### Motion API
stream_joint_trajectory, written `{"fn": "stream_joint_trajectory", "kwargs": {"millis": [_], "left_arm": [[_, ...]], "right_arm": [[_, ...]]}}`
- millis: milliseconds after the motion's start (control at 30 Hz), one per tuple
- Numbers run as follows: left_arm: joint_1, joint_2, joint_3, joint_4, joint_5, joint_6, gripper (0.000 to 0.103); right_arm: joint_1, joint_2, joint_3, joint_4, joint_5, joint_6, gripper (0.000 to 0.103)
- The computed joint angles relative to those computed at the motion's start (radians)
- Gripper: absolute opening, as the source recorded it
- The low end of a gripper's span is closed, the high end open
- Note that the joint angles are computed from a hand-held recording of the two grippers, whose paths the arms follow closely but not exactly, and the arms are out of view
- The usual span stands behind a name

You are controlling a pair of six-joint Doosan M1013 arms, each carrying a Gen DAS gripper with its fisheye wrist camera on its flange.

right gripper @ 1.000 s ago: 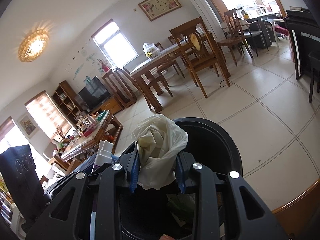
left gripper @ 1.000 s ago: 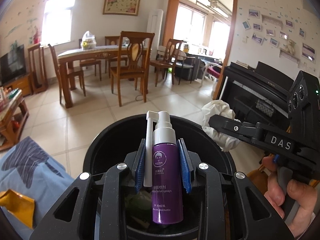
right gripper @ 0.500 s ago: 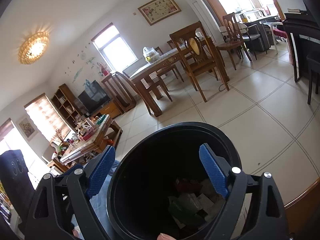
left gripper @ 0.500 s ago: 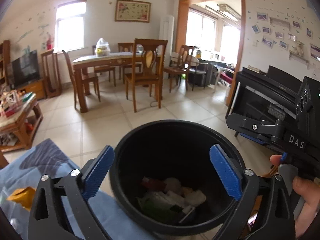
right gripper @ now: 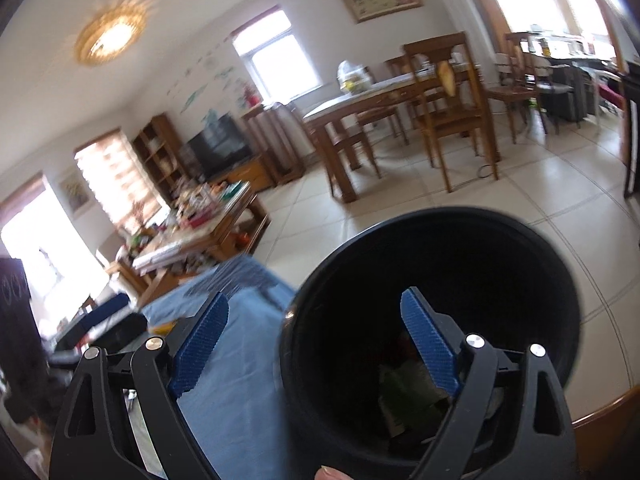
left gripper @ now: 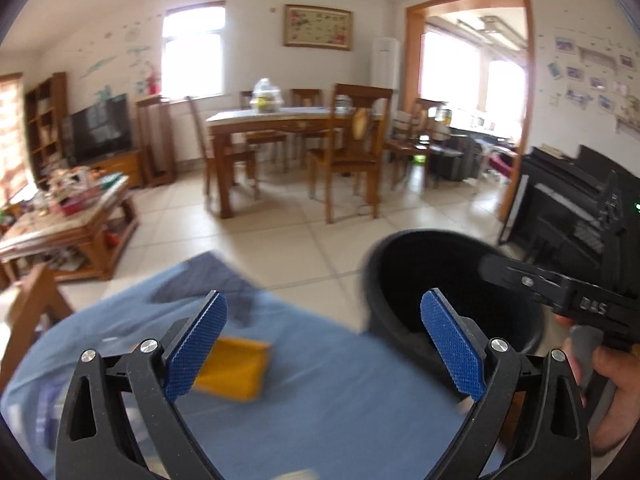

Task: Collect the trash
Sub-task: 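Grasp the clear plastic tray with the left tool while the right tool grasps the orange foil packet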

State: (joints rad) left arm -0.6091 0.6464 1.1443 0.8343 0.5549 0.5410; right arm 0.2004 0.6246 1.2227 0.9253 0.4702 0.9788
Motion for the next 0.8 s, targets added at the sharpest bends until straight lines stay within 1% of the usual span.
{"fn": "stream_joint_trajectory", "kwargs": {"millis": [67, 167, 233, 367, 400, 467, 533, 567, 600, 633, 667, 700, 733, 767, 800], "left_arm": [[0.014, -0.030, 0.047, 0.032, 0.033, -0.028, 0.096], [0.040, -0.068, 0.107, 0.045, 0.079, -0.037, 0.096], [0.068, -0.085, 0.131, -0.013, 0.101, 0.022, 0.096], [0.116, -0.100, 0.153, -0.128, 0.100, 0.108, 0.084], [0.123, -0.100, 0.153, -0.154, 0.098, 0.126, 0.077], [0.139, -0.094, 0.148, -0.212, 0.101, 0.171, 0.073], [0.147, -0.091, 0.151, -0.247, 0.100, 0.204, 0.066], [0.152, -0.088, 0.145, -0.276, 0.103, 0.235, 0.058], [0.157, -0.077, 0.128, -0.306, 0.108, 0.267, 0.048], [0.162, -0.073, 0.124, -0.348, 0.110, 0.312, 0.042], [0.157, -0.067, 0.120, -0.356, 0.115, 0.321, 0.030], [0.156, -0.062, 0.115, -0.367, 0.123, 0.343, 0.024], [0.154, -0.058, 0.112, -0.361, 0.129, 0.349, 0.021], [0.152, -0.056, 0.111, -0.356, 0.136, 0.359, 0.011], [0.152, -0.055, 0.110, -0.356, 0.139, 0.365, 0.007]], "right_arm": [[0.016, 0.010, -0.015, -0.029, 0.035, -0.003, 0.087], [0.033, 0.022, -0.035, -0.067, 0.070, 0.011, 0.087], [0.047, 0.039, -0.064, -0.099, 0.105, 0.031, 0.087], [0.077, 0.080, -0.146, -0.173, 0.177, 0.045, 0.087], [0.085, 0.089, -0.163, -0.189, 0.190, 0.045, 0.087], [0.106, 0.117, -0.220, -0.255, 0.229, 0.064, 0.087], [0.122, 0.135, -0.254, -0.294, 0.251, 0.055, 0.087], [0.129, 0.143, -0.264, -0.314, 0.256, 0.053, 0.087], [0.139, 0.161, -0.298, -0.353, 0.282, 0.057, 0.088], [0.148, 0.179, -0.331, -0.383, 0.309, 0.049, 0.089], [0.157, 0.193, -0.357, -0.414, 0.332, 0.036, 0.092], [0.162, 0.206, -0.381, -0.434, 0.352, 0.025, 0.096], [0.167, 0.225, -0.418, -0.455, 0.392, 0.016, 0.096], [0.171, 0.235, -0.437, -0.463, 0.410, 0.002, 0.096], [0.179, 0.244, -0.454, -0.487, 0.407, -0.025, 0.096]]}}
